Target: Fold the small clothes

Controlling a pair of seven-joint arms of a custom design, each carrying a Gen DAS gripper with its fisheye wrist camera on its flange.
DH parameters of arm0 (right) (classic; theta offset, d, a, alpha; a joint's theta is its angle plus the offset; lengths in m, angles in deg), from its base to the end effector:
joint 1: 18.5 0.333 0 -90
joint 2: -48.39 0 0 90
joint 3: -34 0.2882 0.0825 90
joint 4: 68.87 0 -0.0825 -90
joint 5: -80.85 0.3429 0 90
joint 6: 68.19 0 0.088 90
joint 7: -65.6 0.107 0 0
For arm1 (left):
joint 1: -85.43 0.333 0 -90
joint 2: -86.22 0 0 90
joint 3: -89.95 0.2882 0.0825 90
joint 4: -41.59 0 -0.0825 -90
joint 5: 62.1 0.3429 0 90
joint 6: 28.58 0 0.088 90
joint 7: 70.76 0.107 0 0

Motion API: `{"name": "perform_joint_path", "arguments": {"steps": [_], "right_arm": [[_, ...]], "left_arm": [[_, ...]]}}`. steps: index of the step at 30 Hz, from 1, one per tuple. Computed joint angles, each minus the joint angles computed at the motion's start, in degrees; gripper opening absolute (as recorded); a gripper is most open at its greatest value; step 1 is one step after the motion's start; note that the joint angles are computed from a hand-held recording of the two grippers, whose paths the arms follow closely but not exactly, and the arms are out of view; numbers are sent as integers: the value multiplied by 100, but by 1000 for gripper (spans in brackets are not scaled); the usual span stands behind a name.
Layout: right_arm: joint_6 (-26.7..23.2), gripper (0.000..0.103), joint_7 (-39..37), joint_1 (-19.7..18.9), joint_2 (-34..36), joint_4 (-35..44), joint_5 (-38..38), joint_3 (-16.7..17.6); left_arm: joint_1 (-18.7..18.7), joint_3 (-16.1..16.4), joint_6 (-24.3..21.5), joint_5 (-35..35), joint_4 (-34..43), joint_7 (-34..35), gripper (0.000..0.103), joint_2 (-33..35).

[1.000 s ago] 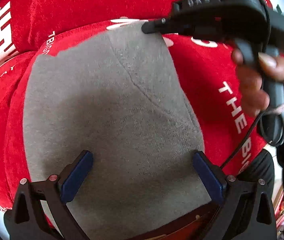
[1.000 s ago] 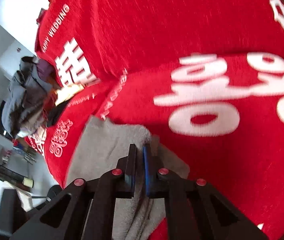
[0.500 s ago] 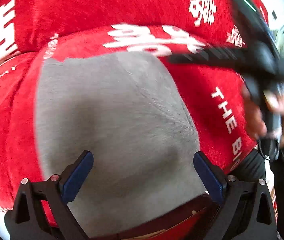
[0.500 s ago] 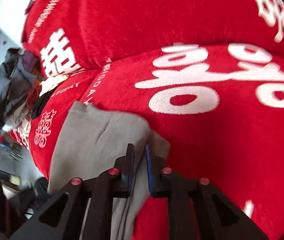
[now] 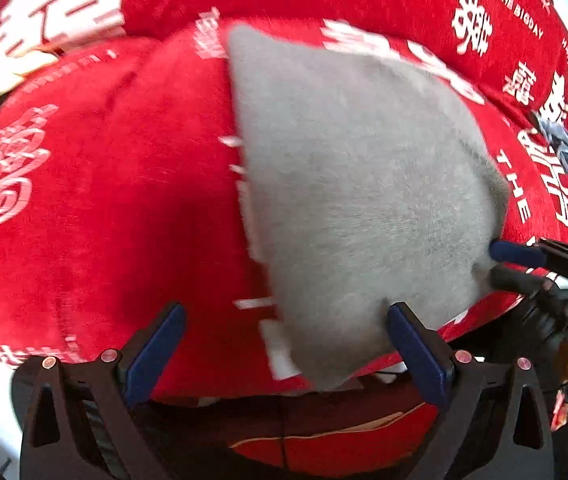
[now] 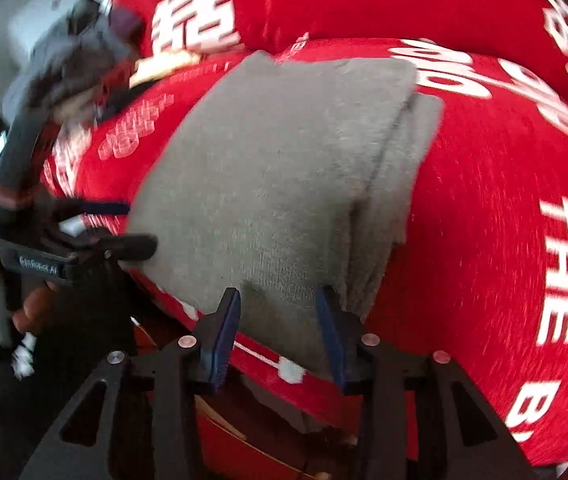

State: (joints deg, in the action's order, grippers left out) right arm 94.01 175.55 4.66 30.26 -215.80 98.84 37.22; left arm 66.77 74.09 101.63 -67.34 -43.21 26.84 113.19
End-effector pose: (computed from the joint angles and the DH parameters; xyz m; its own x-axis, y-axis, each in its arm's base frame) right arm 0.3995 0.1813 0.4392 -0.0563 -0.9201 -0.3876 -0.8827 0.2272 -0.4113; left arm 0.5679 -0.3540 0.4382 -0.6106 -0.7747 0.1641 -0.7716 0.5354 -0.3433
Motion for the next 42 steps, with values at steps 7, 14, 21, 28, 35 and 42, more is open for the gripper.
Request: {"name": "perform_joint_path", "arguments": {"steps": [7,14,21,28,35,42], "right_arm": [[-272,60,1129,-517,-469,-227,-1171,529],[-349,60,1565,-435,-40,47,-1557,570],[-173,60,1687,-288,0,58,-1504,467],[-877,25,2288,-624,110,223,-2182,619],[-982,47,2322,-657,-171,287,-2474,673],[-1107,64,2489,-864,318,1083,-3561,847]], "left_arm": [[76,80,1020,384,-1333,512,101,-706],[-106,126,1111,652,-1095,98,101,-435],[-280,233,1426,1081,-1432,-12,101,-601],[-76,185,891,732,-944,-419,101,-286],[-59,102,1032,923,-1236,-169,101,-703],[-188,112,947,749,-330,-226,101,-320]]}}
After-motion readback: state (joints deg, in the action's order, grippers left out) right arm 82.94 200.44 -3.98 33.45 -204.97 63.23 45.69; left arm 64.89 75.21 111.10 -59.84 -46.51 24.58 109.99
